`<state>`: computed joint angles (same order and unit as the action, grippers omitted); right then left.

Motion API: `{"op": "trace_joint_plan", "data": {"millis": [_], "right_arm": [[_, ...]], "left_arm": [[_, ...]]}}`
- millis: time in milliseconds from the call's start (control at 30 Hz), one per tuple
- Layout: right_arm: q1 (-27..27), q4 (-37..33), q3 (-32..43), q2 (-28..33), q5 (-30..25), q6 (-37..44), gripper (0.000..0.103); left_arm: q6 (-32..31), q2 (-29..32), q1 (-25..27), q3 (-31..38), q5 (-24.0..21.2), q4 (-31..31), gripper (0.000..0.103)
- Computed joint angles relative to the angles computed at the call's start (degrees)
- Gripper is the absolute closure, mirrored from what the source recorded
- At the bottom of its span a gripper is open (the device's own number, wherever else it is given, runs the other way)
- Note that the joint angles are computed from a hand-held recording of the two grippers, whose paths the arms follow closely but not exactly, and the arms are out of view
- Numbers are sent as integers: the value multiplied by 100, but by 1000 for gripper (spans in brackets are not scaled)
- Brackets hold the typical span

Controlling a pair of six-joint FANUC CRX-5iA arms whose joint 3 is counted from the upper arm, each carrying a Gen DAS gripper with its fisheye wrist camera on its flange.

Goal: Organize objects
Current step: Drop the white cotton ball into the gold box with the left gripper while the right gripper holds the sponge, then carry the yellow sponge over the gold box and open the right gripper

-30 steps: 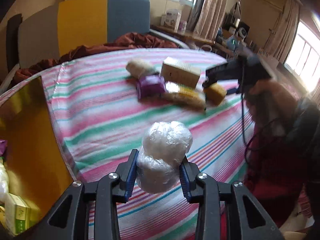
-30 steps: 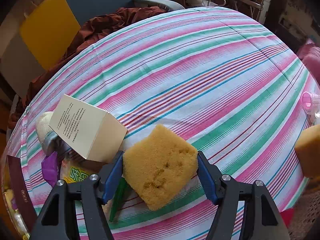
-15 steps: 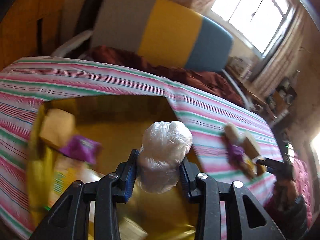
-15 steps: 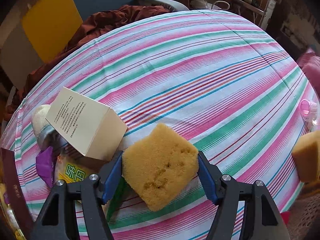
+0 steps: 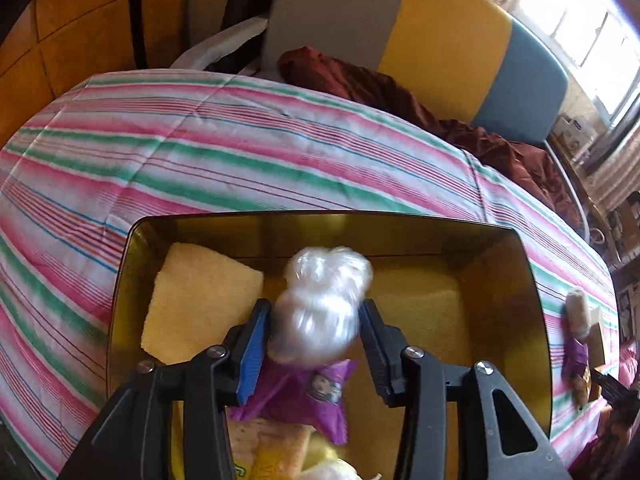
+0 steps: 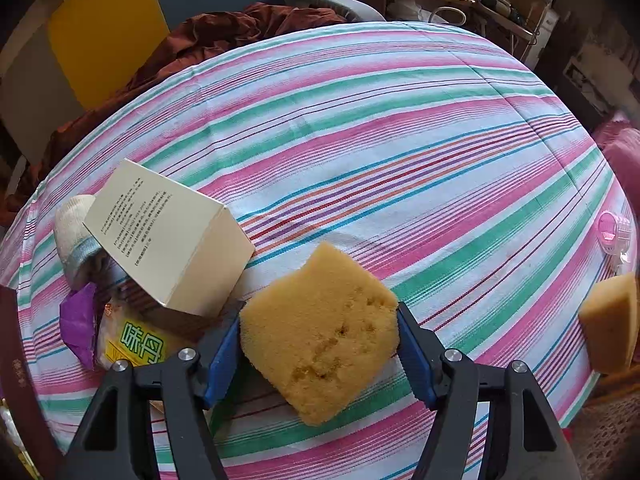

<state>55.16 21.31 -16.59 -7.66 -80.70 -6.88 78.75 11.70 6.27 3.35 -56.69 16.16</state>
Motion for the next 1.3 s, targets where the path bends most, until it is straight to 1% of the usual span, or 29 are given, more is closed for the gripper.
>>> {"op": "trace_joint_plan", "data": {"millis": [100, 200, 267, 367, 433, 467, 567, 700, 767, 900, 1033, 1133, 1233, 1300], "right_arm": [[-10, -16, 21, 36, -31, 56, 32], [3, -20, 71, 89, -90, 89, 32], [5, -16, 59, 72, -86, 71, 32], [15, 5, 26, 24, -68, 1, 32], [23, 25, -11, -24, -44, -65, 33], [21, 40, -40, -56, -26, -92, 33], [68, 121, -91, -122, 28, -233, 34], [160, 298, -179, -208, 38, -473, 34], [202, 405, -224, -263, 26, -611, 34], [367, 817, -380, -412, 20, -996, 34], [666, 1686, -676, -630, 191, -1465, 34], [780, 2126, -719, -592, 303, -1421, 34], [816, 2274, -651, -491, 536, -1196, 34], [802, 2374, -671, -496, 821, -1117, 34]], "left_arm": [[18, -30, 17, -21, -17, -83, 54], [-35, -190, 59, -185, 26, -47, 53], [41, -368, 44, -290, 103, -144, 53], [-21, -793, 65, -644, 415, -70, 53], [-219, -1185, 120, -1062, 736, 201, 53], [-351, -1385, 141, -1268, 822, 359, 53], [-689, -1859, 141, -1716, 886, 640, 53], [-963, -2385, 81, -2192, 1019, 956, 53], [-941, -2629, -1, -2347, 1095, 915, 53], [-912, -2956, -146, -2529, 1091, 748, 53], [-811, -3144, -275, -2641, 1045, 519, 53], [-796, -3243, -312, -2718, 983, 390, 53], [-766, -3319, -357, -2772, 972, 245, 53], [-800, -3372, -366, -2811, 969, 204, 53]]}}
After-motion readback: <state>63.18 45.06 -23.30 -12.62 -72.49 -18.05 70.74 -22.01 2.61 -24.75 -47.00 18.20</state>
